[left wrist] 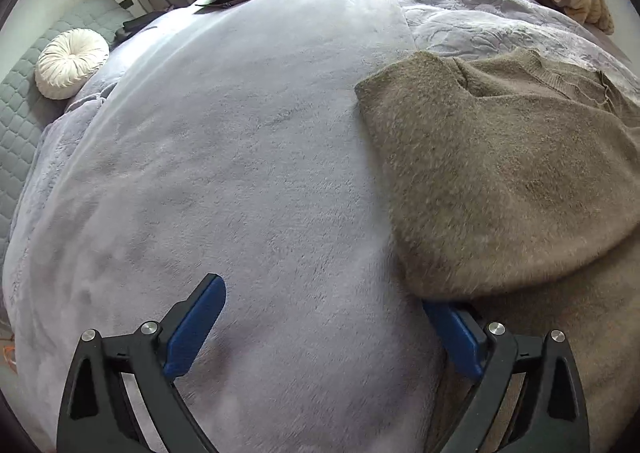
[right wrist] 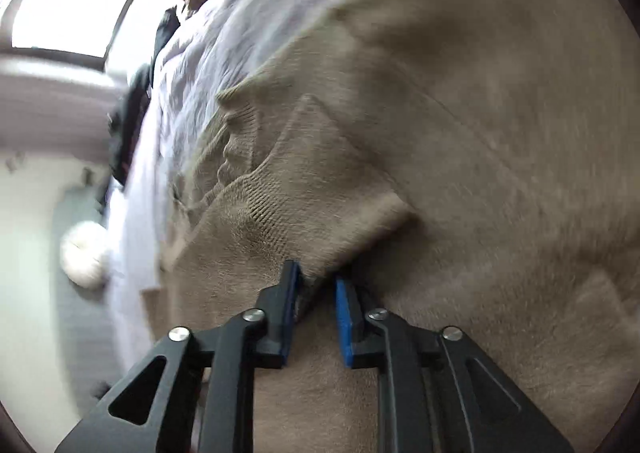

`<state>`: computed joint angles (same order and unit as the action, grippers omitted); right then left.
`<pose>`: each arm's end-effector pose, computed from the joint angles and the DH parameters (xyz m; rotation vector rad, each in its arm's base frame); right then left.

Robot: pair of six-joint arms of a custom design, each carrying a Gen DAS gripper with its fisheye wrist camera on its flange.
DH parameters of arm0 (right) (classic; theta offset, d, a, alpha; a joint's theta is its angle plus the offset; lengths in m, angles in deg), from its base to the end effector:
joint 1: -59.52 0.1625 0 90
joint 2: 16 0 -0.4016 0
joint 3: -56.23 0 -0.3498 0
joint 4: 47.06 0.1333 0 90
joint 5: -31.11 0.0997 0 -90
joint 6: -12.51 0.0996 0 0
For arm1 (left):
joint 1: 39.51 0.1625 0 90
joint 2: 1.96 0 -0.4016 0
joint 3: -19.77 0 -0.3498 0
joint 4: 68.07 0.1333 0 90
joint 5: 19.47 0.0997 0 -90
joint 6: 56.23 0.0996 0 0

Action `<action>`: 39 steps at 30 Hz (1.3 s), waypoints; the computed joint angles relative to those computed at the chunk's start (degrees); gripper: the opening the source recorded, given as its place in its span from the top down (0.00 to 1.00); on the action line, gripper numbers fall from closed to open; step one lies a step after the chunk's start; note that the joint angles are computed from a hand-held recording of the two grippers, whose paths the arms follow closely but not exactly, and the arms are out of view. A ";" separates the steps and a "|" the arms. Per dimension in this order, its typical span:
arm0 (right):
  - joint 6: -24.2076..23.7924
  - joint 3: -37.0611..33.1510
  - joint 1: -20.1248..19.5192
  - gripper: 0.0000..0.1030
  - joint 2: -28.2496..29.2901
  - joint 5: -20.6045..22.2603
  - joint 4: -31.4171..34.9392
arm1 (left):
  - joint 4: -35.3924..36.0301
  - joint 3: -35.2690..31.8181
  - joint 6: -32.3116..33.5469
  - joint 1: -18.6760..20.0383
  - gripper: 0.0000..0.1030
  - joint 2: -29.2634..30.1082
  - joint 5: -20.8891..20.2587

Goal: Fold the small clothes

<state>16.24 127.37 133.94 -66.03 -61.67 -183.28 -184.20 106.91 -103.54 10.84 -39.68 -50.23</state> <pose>-0.0688 -0.7250 0.2965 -0.5155 -2.9341 0.6524 -0.2249 -0.6145 0.0563 0.1045 2.0963 -0.5038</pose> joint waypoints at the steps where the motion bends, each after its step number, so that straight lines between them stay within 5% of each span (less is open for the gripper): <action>1: 0.94 0.74 -0.49 0.68 -0.43 1.40 -0.78 | 0.10 0.60 0.24 -0.22 0.04 -1.32 -1.79; 7: 0.46 0.98 -0.58 0.55 0.03 2.86 -0.90 | -9.89 0.59 6.93 1.41 0.04 -5.29 -9.55; 13: 1.12 0.87 -1.37 0.54 -0.08 5.03 -0.84 | -11.23 -15.67 9.99 9.75 0.07 2.69 -20.15; 16: 3.55 0.75 -1.90 0.58 -0.36 6.11 -0.21 | -7.41 -22.33 10.82 10.41 0.49 7.27 -21.91; 17: 4.40 0.08 -1.70 0.82 -0.18 5.57 0.44 | -7.03 -23.17 11.56 9.85 0.66 8.17 -21.01; 18: 4.17 -0.49 -1.36 0.94 -0.13 4.96 0.74 | -7.49 -23.64 13.02 9.38 0.73 8.73 -20.71; 19: 3.47 -0.67 -0.94 0.93 -0.32 4.59 0.61 | -6.58 -24.41 13.67 8.71 0.75 9.31 -19.40; 24: -3.21 1.47 1.39 0.93 -3.01 1.00 -3.59 | -2.42 -26.84 16.04 6.75 0.74 11.27 -10.16; 27: -1.43 0.90 1.19 0.92 -2.54 -6.84 -3.71 | -0.70 -25.96 13.24 7.08 0.74 9.67 -6.07; 28: 0.57 0.35 0.36 0.88 -2.41 -7.07 -1.47 | -0.96 -24.71 12.68 7.03 0.63 8.52 -6.01; 29: 1.86 0.26 -0.43 0.85 -2.56 -5.59 0.20 | -1.68 -22.69 12.42 6.78 0.29 6.99 -5.72; 30: 2.22 1.08 -0.95 0.78 -3.23 -3.70 0.86 | -3.71 -19.81 12.64 6.30 0.15 5.38 -4.38; 32: 0.69 2.72 -0.61 0.37 -4.37 -2.12 1.09 | -10.48 -12.28 15.55 4.73 0.11 1.53 -1.79; 36: -1.38 8.51 0.55 0.36 -5.62 11.50 4.59 | -6.73 -6.87 13.08 3.95 0.11 -3.05 -3.86; 39: -0.27 9.76 2.60 0.36 -1.32 16.91 7.77 | -4.07 -6.89 9.56 4.53 0.11 -3.32 -6.25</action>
